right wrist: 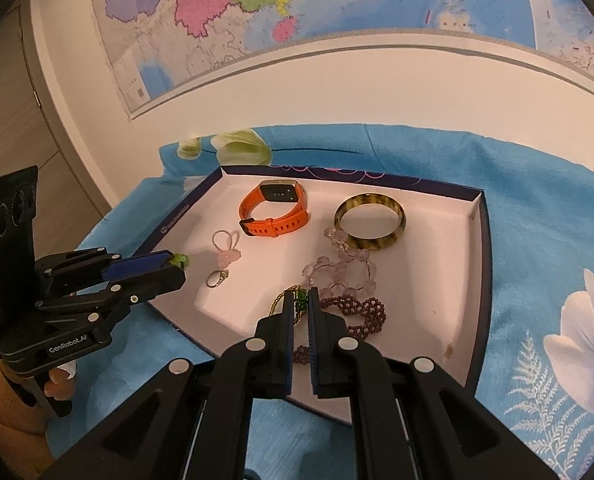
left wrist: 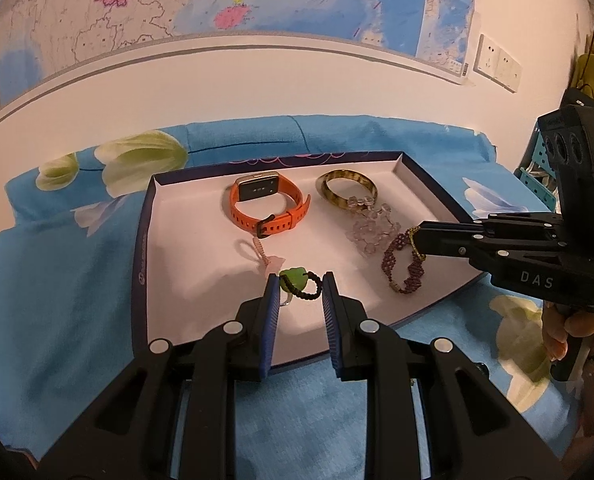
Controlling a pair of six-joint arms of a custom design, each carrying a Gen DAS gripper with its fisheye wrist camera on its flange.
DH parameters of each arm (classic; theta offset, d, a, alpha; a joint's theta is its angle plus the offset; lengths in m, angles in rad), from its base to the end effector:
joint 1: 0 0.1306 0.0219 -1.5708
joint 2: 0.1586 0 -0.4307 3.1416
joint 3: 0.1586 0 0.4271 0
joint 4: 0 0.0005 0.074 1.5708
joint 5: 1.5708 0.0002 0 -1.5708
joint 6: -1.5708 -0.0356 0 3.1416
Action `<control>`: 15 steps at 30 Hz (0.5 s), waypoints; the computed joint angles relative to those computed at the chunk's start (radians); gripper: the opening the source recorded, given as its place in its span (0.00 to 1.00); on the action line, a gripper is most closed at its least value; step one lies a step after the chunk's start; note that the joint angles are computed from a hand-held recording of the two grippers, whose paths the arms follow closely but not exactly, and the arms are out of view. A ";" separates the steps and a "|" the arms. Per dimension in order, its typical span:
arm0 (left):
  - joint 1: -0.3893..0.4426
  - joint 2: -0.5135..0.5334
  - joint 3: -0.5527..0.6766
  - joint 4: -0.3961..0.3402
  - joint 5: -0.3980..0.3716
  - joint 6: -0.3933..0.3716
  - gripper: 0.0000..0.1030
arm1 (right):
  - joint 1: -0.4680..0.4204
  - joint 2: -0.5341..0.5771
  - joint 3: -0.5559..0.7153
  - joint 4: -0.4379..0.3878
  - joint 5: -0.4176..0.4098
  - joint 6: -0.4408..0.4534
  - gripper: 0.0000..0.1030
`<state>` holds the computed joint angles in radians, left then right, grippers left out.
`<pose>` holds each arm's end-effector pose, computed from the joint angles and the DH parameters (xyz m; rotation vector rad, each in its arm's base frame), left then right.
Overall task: Organize jewelry
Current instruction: 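Carry both rings into the box lid and open both tools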
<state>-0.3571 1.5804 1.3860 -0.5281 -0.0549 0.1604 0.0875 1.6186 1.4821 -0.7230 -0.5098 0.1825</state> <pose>0.5581 -0.2067 0.4001 0.1975 2.2920 -0.2047 0.5980 0.0694 0.4143 -0.5422 2.3002 0.5707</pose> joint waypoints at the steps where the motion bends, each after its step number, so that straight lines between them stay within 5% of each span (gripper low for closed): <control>1: 0.000 0.002 0.002 -0.002 -0.002 0.001 0.21 | 0.001 0.003 0.002 -0.001 0.005 -0.001 0.05; 15: 0.017 0.059 0.053 -0.051 0.009 0.024 0.21 | 0.020 0.045 0.045 -0.026 0.053 0.007 0.05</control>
